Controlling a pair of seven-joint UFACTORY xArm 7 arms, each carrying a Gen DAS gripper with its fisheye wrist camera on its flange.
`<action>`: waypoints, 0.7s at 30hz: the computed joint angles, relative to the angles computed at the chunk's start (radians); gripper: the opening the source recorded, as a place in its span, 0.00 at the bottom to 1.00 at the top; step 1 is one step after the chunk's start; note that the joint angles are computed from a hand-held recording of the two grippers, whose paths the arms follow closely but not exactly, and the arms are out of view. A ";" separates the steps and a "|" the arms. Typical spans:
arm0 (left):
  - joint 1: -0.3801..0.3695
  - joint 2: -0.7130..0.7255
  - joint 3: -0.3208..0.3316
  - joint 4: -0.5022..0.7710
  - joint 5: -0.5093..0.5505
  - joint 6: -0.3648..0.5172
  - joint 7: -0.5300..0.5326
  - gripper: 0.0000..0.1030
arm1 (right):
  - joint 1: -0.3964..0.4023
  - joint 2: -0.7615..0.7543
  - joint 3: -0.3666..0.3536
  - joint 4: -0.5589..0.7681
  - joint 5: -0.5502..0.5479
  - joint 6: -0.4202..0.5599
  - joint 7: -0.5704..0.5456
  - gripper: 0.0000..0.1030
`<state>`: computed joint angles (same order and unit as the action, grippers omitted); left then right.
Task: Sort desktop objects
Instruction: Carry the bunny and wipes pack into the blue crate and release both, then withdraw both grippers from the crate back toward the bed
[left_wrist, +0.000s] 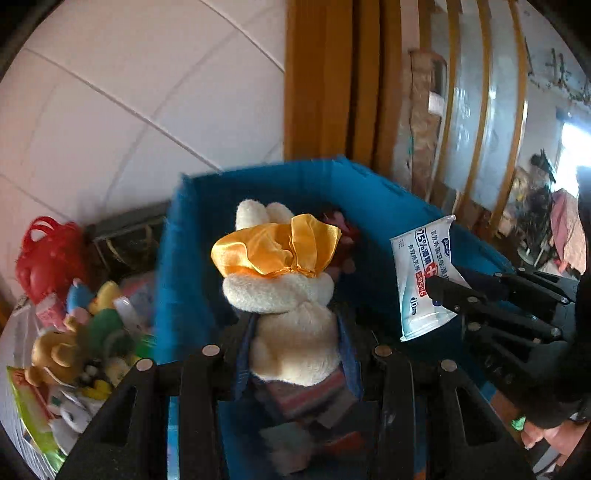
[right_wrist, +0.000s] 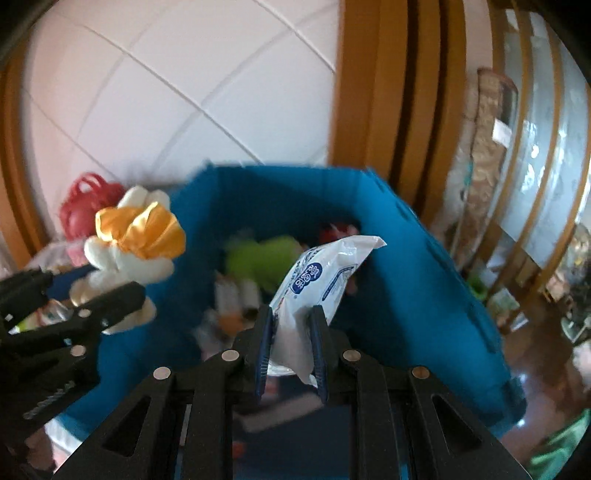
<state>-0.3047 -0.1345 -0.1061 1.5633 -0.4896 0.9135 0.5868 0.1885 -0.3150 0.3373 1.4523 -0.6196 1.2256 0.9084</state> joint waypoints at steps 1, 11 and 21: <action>-0.006 0.005 -0.019 -0.001 0.036 -0.004 -0.029 0.39 | 0.001 -0.016 -0.019 -0.025 0.016 0.004 -0.028 0.20; -0.053 0.039 -0.080 0.008 0.252 -0.022 -0.237 0.39 | -0.069 -0.141 -0.071 -0.200 0.072 -0.078 -0.147 0.19; -0.066 0.005 -0.085 -0.036 0.349 -0.082 -0.305 0.77 | -0.134 -0.180 -0.069 -0.254 0.099 -0.146 -0.197 0.21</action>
<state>-0.3703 -0.1299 -0.1912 1.5274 -0.1409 0.8315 0.2822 0.0548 -0.4947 0.2688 1.1985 -0.5210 1.0792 0.7118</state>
